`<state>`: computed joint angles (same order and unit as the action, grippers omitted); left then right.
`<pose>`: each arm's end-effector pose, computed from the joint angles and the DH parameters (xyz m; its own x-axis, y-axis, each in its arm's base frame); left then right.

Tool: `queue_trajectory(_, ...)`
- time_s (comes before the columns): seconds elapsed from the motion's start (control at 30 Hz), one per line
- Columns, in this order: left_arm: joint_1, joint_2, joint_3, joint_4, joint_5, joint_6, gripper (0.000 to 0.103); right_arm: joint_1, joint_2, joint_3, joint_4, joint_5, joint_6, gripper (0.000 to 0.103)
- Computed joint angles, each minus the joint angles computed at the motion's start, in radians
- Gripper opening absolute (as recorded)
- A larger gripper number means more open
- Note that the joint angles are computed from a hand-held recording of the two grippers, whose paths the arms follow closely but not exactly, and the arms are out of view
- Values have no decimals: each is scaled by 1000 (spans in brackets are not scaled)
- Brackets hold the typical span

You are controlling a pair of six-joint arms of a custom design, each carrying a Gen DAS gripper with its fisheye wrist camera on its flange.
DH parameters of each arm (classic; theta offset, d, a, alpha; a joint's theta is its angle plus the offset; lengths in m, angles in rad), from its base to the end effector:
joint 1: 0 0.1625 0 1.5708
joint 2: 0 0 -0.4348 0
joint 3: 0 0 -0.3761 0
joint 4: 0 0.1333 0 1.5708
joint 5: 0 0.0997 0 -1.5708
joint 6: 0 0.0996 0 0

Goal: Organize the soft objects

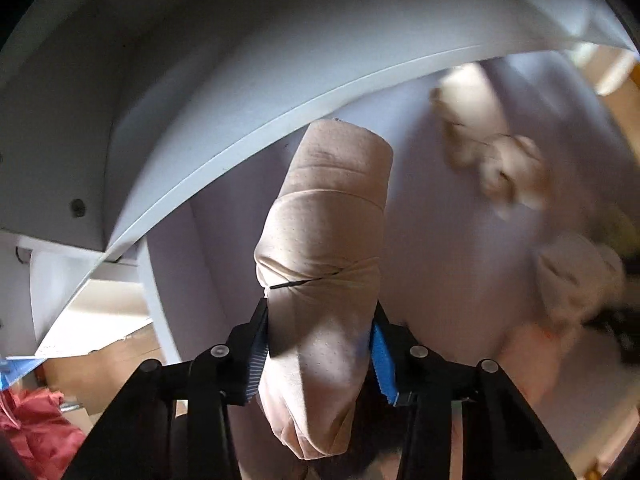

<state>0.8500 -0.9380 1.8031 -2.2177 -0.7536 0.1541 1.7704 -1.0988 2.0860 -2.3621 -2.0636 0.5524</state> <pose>-0.2305 -0.5744 0.1387 -0.3061 0.6760 -0.6703 0.6996 0.6373 0.3232 0.1808 -0.4589 0.1304 -0.8216 0.2789 0.4972 0.2780 0.9574 -0.0778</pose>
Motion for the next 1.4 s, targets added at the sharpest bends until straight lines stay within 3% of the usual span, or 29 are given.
queue_trajectory(0.13,-37,-92,65,16,-42,49,45,3,4,6,-11,-2,1,56)
queue_trajectory(0.43,-155,-285,149,0,-274,159,45,6,1,3,-6,-1,2,56)
queue_trajectory(0.57,-208,-328,100,38,-405,118,45,5,1,9,-17,0,-2,56)
queue_trajectory(0.7,-221,-299,-24,29,-474,30,46,7,2,10,-14,-5,-6,56)
queue_trajectory(0.97,-203,-78,-384,20,-386,-117,46,27,19,-13,13,-12,11,56)
queue_trajectory(1.27,-108,235,-861,227,-252,-301,47,29,22,-21,17,-6,14,56)
queue_trajectory(1.4,-84,297,-942,298,-208,-355,47,25,23,-26,18,1,15,56)
